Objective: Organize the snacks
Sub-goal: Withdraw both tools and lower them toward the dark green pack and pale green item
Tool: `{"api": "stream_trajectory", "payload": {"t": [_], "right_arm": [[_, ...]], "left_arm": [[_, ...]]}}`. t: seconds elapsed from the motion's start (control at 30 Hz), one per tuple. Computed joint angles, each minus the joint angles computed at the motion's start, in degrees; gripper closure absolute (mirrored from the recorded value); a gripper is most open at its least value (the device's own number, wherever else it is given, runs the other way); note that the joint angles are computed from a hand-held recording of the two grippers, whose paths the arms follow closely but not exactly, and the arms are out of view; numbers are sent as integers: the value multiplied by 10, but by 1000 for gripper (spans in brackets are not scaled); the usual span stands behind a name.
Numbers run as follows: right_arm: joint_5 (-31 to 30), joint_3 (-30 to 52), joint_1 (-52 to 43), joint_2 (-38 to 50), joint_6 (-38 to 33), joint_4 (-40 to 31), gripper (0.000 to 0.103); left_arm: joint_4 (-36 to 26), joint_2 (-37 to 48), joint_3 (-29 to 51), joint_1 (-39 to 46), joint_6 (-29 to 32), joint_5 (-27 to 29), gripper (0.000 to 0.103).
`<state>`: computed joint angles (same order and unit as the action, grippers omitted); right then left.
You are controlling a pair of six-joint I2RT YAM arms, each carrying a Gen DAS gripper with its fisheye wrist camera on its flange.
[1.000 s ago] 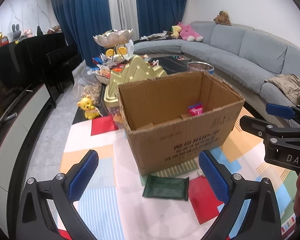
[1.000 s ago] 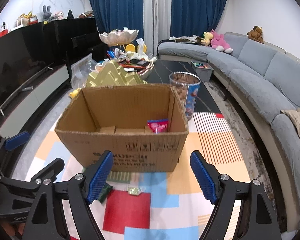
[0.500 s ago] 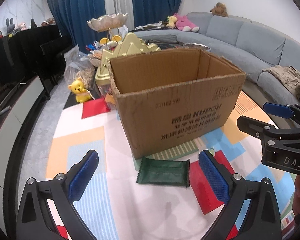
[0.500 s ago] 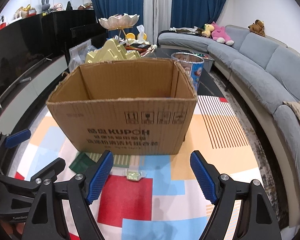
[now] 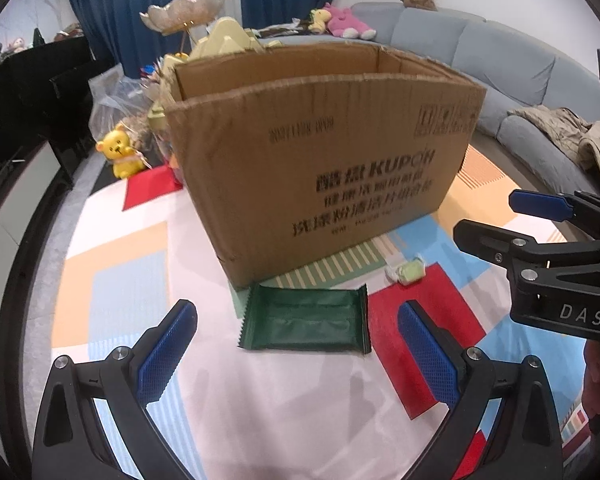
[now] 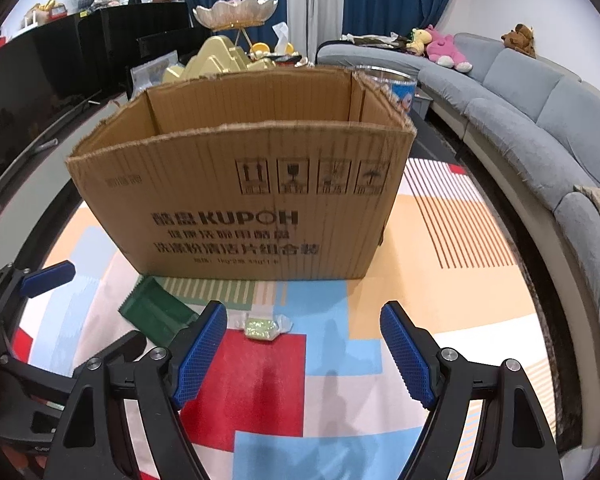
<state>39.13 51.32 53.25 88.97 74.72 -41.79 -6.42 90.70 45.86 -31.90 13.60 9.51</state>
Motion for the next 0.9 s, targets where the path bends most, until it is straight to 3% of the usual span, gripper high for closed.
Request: {"api": "stream_trajectory", "payload": {"t": [0.9], "right_arm": [[-82,-22,-53,86,-93,140,23]], "left_arm": [[23,144,56,-13,32,6,1]]}}
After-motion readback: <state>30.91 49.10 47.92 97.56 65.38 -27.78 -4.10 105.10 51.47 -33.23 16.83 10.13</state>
